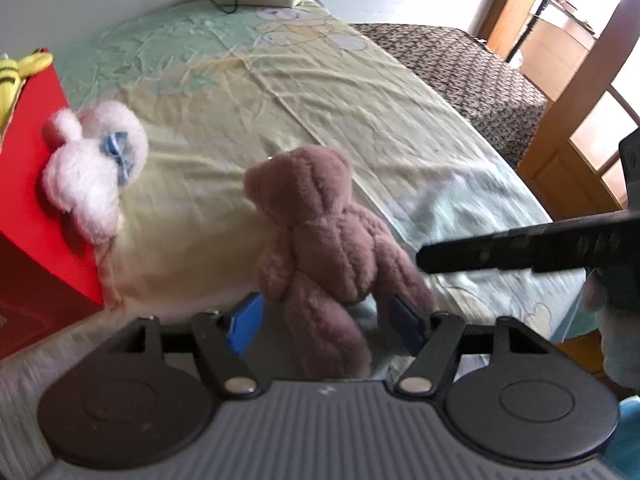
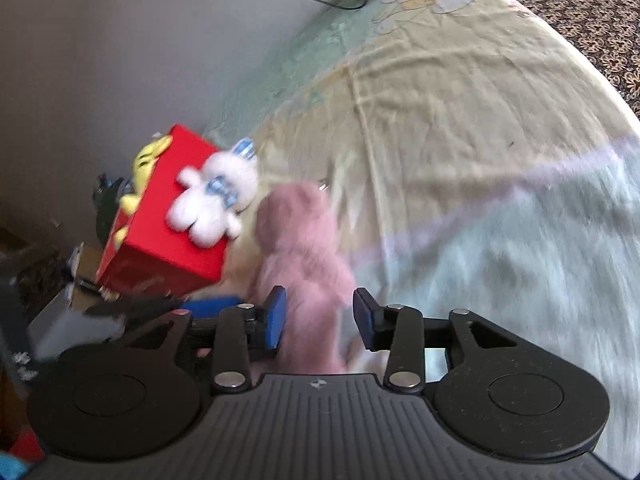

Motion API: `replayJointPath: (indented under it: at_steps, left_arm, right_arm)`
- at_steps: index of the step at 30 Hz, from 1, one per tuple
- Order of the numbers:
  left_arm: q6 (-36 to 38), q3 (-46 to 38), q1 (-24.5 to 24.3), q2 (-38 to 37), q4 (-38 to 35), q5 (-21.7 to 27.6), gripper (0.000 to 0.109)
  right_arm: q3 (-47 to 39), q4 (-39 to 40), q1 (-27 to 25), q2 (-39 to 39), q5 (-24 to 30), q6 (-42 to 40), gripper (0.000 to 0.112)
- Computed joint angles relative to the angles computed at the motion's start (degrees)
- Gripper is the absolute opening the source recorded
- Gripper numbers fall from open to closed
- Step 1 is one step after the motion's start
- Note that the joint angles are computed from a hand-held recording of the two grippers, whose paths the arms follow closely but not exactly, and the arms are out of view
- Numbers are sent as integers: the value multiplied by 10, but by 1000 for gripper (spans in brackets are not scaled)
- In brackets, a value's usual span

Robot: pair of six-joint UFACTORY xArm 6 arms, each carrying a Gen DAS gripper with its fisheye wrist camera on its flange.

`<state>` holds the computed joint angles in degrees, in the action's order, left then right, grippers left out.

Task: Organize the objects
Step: 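Grasp the pink teddy bear's head with the right gripper, then lift the pink teddy bear with the right gripper off the sheet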

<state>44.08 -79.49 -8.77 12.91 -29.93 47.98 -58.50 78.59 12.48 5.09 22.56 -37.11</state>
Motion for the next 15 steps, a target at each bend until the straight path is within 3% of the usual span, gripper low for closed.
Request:
replayJointPath:
  at_steps: [8,13,15]
  left_arm:
    - [-51,-52,-4,46,-4,17,85]
    - [-80,-81,0,70,-5,29,87]
    - [-81,-87,3,75,-8,33,88]
  right_arm:
    - [-75,71,-13,82,66,-38,48]
    - [-88,87,-19,95,86,-48,48]
    - [-98,82,-15,101,72,-50,48]
